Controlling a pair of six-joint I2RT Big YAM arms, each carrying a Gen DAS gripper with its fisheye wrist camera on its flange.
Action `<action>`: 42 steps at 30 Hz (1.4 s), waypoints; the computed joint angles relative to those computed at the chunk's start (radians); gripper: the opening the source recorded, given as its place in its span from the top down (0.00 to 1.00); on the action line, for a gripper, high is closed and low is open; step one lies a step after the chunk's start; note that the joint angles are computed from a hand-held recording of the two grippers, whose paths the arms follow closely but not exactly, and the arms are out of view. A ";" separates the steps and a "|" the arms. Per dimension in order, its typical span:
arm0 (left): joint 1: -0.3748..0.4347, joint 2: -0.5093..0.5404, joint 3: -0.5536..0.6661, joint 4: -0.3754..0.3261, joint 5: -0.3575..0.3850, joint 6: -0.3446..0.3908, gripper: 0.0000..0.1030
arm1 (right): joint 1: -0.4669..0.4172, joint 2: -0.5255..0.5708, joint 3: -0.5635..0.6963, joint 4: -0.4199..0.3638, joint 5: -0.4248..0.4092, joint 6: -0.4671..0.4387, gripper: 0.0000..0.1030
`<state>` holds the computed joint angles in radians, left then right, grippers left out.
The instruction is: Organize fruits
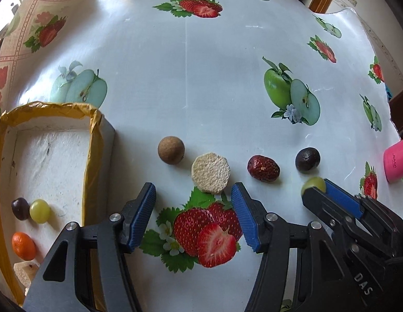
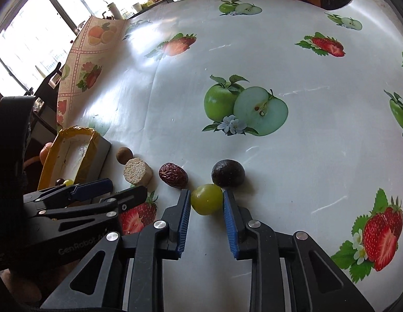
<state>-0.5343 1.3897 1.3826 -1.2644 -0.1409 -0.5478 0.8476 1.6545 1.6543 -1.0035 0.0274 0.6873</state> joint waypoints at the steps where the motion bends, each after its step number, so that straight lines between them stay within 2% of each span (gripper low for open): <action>1: -0.005 0.006 0.004 0.005 -0.012 0.005 0.42 | -0.001 -0.022 -0.026 0.011 -0.002 0.017 0.75; 5: -0.032 0.036 0.024 0.017 -0.059 0.033 0.42 | -0.005 -0.101 -0.124 0.052 -0.032 0.096 0.75; 6: -0.039 0.042 0.028 0.023 -0.067 0.039 0.45 | -0.004 -0.112 -0.137 0.051 -0.031 0.110 0.75; 8: -0.047 0.045 0.033 0.032 -0.064 0.052 0.62 | -0.002 -0.134 -0.165 0.056 -0.036 0.135 0.75; 9: -0.051 0.046 0.037 0.030 -0.062 0.057 0.74 | -0.004 -0.145 -0.177 0.059 -0.038 0.144 0.75; 14: -0.052 0.014 0.014 0.001 -0.037 0.019 0.74 | 0.007 -0.182 -0.206 0.059 -0.027 0.176 0.75; 19: -0.045 -0.030 0.006 -0.071 -0.048 0.000 0.74 | 0.022 -0.191 -0.182 0.036 -0.013 0.156 0.75; 22: -0.035 -0.045 0.048 -0.107 -0.079 0.031 0.74 | 0.027 -0.157 -0.109 -0.018 -0.004 0.109 0.75; 25: -0.012 -0.069 0.114 -0.136 -0.119 0.092 0.74 | 0.028 -0.117 0.003 -0.076 0.022 0.025 0.75; 30: 0.023 -0.053 0.277 -0.188 -0.175 0.176 0.74 | 0.015 -0.017 0.309 -0.203 0.105 -0.158 0.75; 34: 0.031 -0.062 0.313 -0.210 -0.197 0.183 0.74 | 0.021 0.069 0.551 -0.301 0.157 -0.259 0.75; 37: 0.029 -0.112 0.270 -0.219 -0.209 0.159 0.74 | 0.037 0.074 0.584 -0.302 0.132 -0.253 0.75; 42: 0.017 -0.208 0.154 -0.237 -0.212 0.093 0.74 | 0.087 0.032 0.475 -0.243 0.094 -0.187 0.75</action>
<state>-0.5172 1.1821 1.5367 -1.5018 -0.3534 -0.4547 0.9346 1.6861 2.1296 -1.2465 0.1215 0.5003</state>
